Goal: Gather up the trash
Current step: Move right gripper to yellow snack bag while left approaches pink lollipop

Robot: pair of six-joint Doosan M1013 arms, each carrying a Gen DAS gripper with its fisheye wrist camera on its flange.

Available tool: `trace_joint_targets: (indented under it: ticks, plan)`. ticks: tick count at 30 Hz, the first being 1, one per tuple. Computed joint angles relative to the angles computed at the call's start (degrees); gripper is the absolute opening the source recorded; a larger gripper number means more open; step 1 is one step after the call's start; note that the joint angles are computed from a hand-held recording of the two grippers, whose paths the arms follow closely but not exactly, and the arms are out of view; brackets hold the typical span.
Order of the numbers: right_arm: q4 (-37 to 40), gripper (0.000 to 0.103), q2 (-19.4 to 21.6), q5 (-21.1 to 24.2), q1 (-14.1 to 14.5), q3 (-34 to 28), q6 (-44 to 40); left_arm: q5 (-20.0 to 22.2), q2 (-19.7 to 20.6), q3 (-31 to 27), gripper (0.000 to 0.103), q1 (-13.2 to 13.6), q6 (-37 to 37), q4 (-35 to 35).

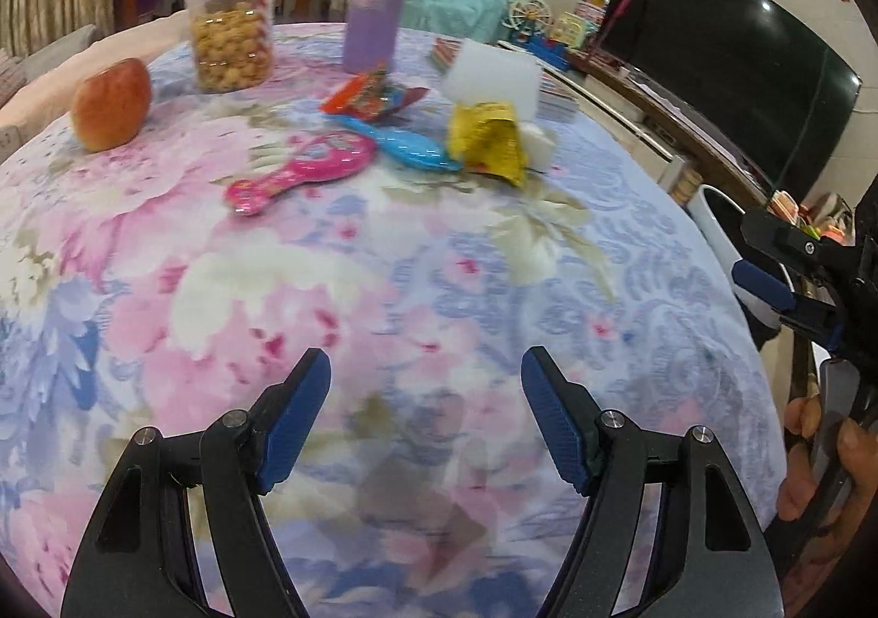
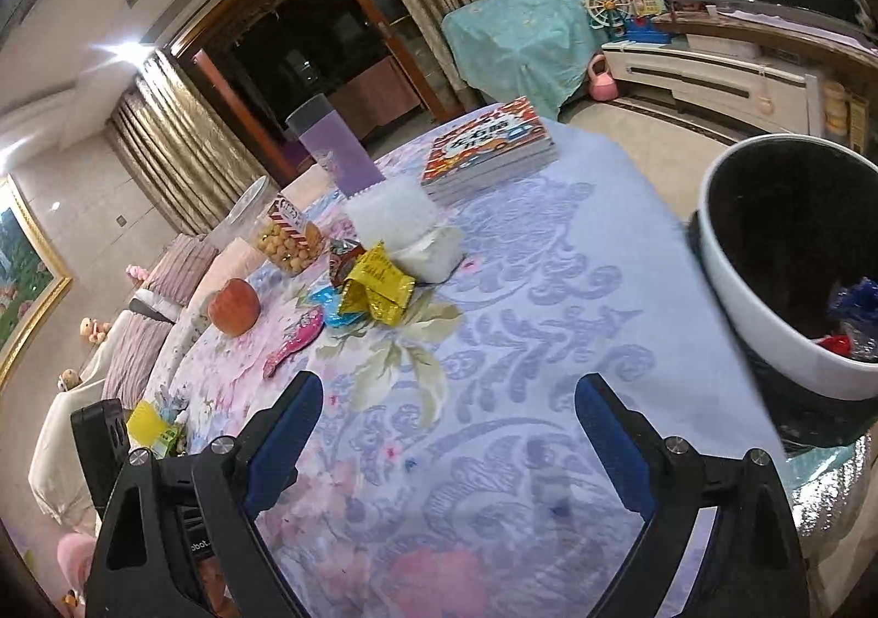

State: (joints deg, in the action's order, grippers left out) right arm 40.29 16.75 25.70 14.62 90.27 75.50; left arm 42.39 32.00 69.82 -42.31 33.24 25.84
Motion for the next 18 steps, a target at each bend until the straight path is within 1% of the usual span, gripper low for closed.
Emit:
trace_joint_targets:
  ticks: [8,10,18]
  plan:
    - [-3.0,0.094,1.6,-0.3,1.5,-2.3,1.3,1.7,-0.4,0.7,0.074,1.2,-2.1,1.5]
    - [-3.5,0.094,2.1,0.3,1.8,-3.2,1.5,1.9,-0.3,0.6,0.074,1.4,-2.1,1.7]
    - [-4.8,0.094,3.9,0.6,2.7,-5.3,1.8,4.0,0.5,-1.1,0.074,2.8,1.9,0.5]
